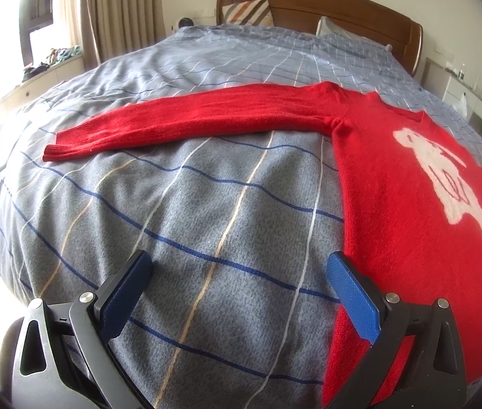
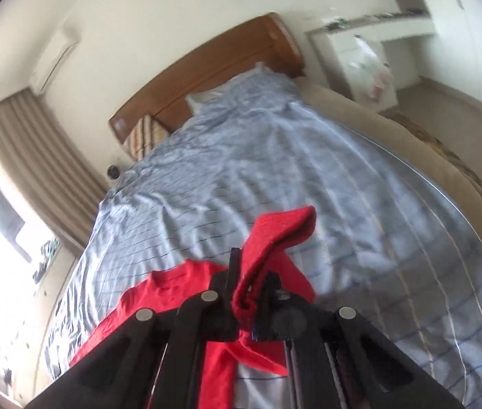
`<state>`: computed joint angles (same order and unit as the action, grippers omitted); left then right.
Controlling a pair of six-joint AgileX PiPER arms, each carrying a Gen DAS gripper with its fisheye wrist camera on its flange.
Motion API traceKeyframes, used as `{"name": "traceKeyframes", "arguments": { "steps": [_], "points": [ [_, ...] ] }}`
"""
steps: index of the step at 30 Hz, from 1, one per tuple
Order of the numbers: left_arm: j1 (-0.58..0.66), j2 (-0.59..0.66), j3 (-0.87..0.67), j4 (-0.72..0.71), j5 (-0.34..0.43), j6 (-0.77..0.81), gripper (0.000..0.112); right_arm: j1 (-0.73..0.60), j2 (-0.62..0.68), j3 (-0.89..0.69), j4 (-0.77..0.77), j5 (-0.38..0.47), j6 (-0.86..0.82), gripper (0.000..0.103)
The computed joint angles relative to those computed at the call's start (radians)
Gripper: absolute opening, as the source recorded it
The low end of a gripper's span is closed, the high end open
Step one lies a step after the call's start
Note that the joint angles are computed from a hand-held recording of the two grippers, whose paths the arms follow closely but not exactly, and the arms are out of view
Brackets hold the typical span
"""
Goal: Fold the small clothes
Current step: 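Grasp the sleeve cuff with the right gripper and fold it across the body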
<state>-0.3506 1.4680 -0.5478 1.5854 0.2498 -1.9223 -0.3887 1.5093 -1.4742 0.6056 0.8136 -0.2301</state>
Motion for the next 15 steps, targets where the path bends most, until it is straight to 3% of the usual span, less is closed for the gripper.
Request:
{"name": "traceKeyframes", "arguments": {
  "steps": [4,8,10,11,15],
  "points": [
    [0.039,-0.009,-0.001,0.000,-0.042,0.010,0.103,0.388,0.165,-0.311,-0.287,0.049,0.205,0.004],
    [0.063,-0.019,0.002,-0.006,-0.068,0.012,0.103,0.607,0.400,-0.552,-0.356,0.128,0.258,0.007],
    [0.064,-0.018,0.001,-0.018,-0.071,0.026,0.103,0.621,0.549,-0.668,-0.201,0.216,0.211,0.041],
    [0.058,-0.019,0.001,-0.036,-0.066,0.045,0.103,0.625,0.588,-0.665,-0.138,0.219,0.197,0.068],
    [0.055,-0.020,0.004,-0.045,-0.064,0.056,0.103,0.597,0.559,-0.411,0.095,0.104,0.036,0.070]
  ]
}}
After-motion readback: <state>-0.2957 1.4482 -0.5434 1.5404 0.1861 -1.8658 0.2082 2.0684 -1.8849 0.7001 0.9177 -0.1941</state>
